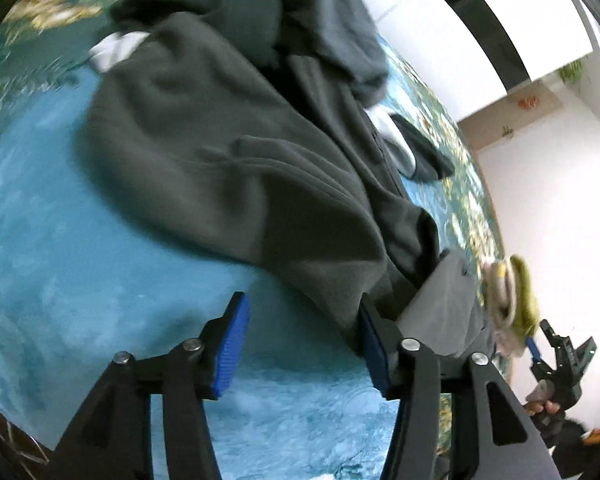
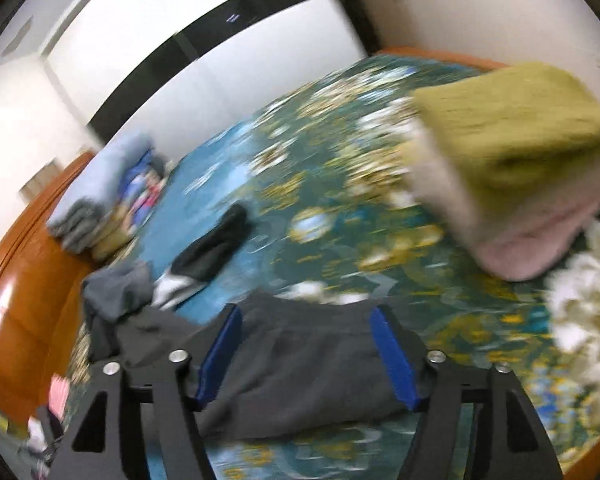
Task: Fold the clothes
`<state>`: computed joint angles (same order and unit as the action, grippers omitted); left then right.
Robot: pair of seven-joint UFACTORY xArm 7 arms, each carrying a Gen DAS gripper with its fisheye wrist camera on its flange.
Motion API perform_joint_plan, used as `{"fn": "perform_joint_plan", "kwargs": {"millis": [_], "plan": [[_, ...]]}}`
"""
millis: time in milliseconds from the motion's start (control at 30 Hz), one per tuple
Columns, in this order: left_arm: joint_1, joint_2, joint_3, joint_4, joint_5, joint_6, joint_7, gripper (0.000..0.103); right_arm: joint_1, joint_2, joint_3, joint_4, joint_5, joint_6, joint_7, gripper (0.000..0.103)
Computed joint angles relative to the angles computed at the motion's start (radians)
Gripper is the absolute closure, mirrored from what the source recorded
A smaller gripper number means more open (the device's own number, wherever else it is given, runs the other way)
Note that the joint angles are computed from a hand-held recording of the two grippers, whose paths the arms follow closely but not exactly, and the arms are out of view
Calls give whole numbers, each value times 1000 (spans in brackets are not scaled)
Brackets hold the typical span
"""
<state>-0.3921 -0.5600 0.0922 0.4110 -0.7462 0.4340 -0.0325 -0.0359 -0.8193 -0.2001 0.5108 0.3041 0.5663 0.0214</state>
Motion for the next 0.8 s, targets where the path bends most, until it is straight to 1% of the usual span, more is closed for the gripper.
{"fn": "perform_joint_plan", "kwargs": {"millis": [33,100,167,267,400,500,567,600,667,700,733,767,800], "plan": [[3,-5,15,-9,-8,-4,9,43,28,48,19,23,13,4,17,23],[13,-20,43,-27,-28,-8,22,43,85,151,49,77,42,13,44,21],[53,-33,32,-41,-5,-13,-8,43,139,255,75,129,79,2,61,21],[119,-51,26,-57,57,-16,-52,43,186,404,121,216,113,-8,91,21],[192,-38,40,-61,122,-48,-110,43,146,572,200,330,31,10,227,21],[197,8,81,-37,117,-86,-120,43,97,671,255,412,-154,54,419,21],[173,54,122,-4,88,-101,-95,43,87,717,259,452,-237,96,496,21],[177,78,132,16,81,-91,-94,43,87,737,257,470,-264,119,520,22],[153,112,177,56,22,-68,-36,43,91,751,245,483,-256,145,498,23],[152,136,181,77,-6,-54,-26,43,94,750,243,481,-264,152,486,31],[149,156,186,94,-39,-44,-3,43,94,746,239,476,-265,159,471,43],[139,174,194,107,-81,-37,29,43,91,734,230,467,-252,162,446,51],[139,193,190,118,-108,-30,44,43,87,722,222,458,-238,166,422,65]]}}
